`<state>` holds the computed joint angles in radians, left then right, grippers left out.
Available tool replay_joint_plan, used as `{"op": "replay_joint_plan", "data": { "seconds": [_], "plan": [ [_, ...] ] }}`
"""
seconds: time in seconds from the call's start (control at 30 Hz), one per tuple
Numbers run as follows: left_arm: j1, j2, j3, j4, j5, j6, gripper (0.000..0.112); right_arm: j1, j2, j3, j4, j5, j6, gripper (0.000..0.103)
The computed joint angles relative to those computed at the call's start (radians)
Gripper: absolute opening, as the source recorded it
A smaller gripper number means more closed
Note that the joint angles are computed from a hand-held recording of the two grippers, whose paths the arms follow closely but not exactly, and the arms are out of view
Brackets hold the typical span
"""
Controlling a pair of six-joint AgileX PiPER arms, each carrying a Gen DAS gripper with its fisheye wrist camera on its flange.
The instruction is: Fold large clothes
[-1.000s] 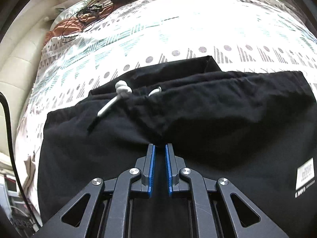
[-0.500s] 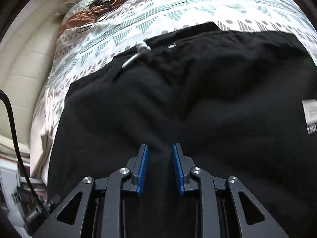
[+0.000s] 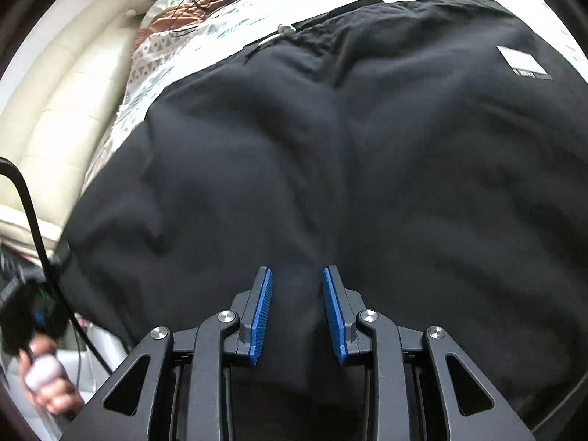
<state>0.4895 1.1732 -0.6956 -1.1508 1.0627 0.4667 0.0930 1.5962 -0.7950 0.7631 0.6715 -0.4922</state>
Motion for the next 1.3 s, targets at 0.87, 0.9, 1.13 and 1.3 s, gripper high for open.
{"op": "replay_joint_plan", "data": {
  "seconds": [0.87,0.9,1.13,1.3],
  "plan": [
    [-0.821,0.314,-0.593,0.289,-0.329,-0.419,0.012,-0.618,-0.221,0.16,0.146,0.302,-0.421,0.023],
    [-0.845,0.336,-0.615,0.298,-0.333,-0.429,0.012,-0.673,-0.205,0.151,0.147,0.32,-0.441,0.023],
    [-0.984,0.534,-0.806,0.349,-0.327,-0.497,0.012,-0.94,-0.139,0.109,0.134,0.401,-0.54,0.023],
    [-1.072,0.703,-0.958,0.374,-0.288,-0.569,0.017,-1.035,-0.088,0.077,0.109,0.43,-0.564,0.023]
  ]
}}
